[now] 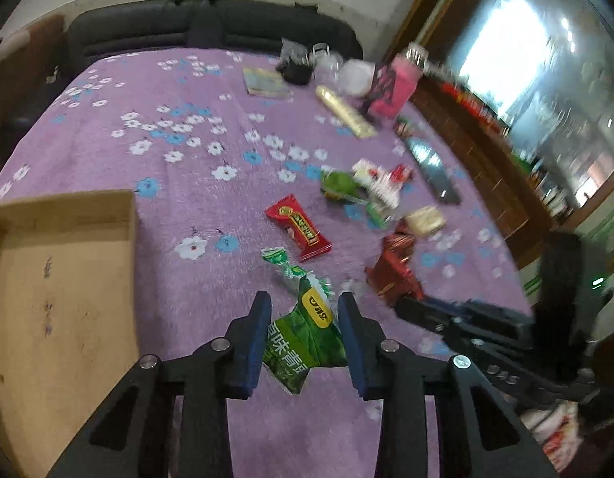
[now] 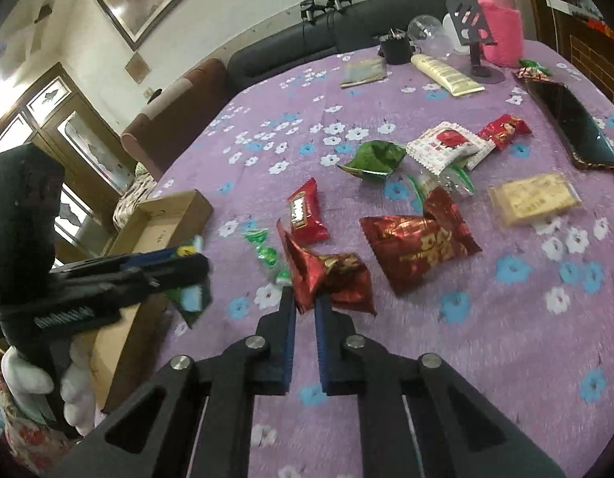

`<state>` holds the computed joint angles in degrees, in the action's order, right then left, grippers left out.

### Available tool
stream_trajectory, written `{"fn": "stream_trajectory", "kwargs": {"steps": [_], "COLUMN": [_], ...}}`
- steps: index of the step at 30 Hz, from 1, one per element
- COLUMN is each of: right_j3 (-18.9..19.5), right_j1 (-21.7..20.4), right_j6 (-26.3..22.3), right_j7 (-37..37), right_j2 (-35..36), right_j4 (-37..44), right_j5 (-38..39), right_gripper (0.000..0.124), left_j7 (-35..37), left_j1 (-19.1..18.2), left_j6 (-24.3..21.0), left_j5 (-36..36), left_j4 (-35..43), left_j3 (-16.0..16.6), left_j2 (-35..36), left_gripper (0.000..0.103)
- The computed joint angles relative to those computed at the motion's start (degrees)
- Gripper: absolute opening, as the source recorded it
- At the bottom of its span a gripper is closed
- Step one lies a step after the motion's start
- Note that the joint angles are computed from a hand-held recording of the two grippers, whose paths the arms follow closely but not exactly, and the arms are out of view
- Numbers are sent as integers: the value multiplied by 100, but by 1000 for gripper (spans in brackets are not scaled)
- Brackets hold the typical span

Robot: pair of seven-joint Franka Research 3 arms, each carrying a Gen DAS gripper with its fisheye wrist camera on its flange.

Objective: Organize snacks
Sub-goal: 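Carry the green bag into the tray with the left gripper while the right drops a dark red sweet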

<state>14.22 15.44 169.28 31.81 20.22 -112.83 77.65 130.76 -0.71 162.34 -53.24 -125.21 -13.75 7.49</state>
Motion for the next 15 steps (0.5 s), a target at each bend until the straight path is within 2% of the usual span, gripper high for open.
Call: {"fn": "stream_trajectory", "kwargs": {"steps": [1, 3, 7, 10, 15], "right_j3": [42, 78, 67, 53, 73], "right_j1": [-20, 4, 243, 485, 862], "right_j6": [-4, -37, -66, -147, -364], "right_j7": [-118, -354, -845, -1035, -934], "right_j2": [-74, -205, -473, -631, -649], "right_j4": [-55, -147, -280, -326, -183], "right_j5": [110, 300, 591, 611, 262], "right_gripper": [8, 8, 8, 8, 8], "left_j7": [413, 902, 1470, 1637, 1519], "left_j1": [120, 109, -49, -156, -151], "left_j6": [-39, -47, 106, 333, 780], "left_j5": [-574, -1324, -2307, -2687, -2862], "left_j4": [-148, -413, -960, -1285, -1836], "left_j3": [-64, 45, 430, 714, 1030], "left_j2": [-207, -536, -1112, -1377, -1737], "left_gripper": [35, 36, 36, 36, 36]}}
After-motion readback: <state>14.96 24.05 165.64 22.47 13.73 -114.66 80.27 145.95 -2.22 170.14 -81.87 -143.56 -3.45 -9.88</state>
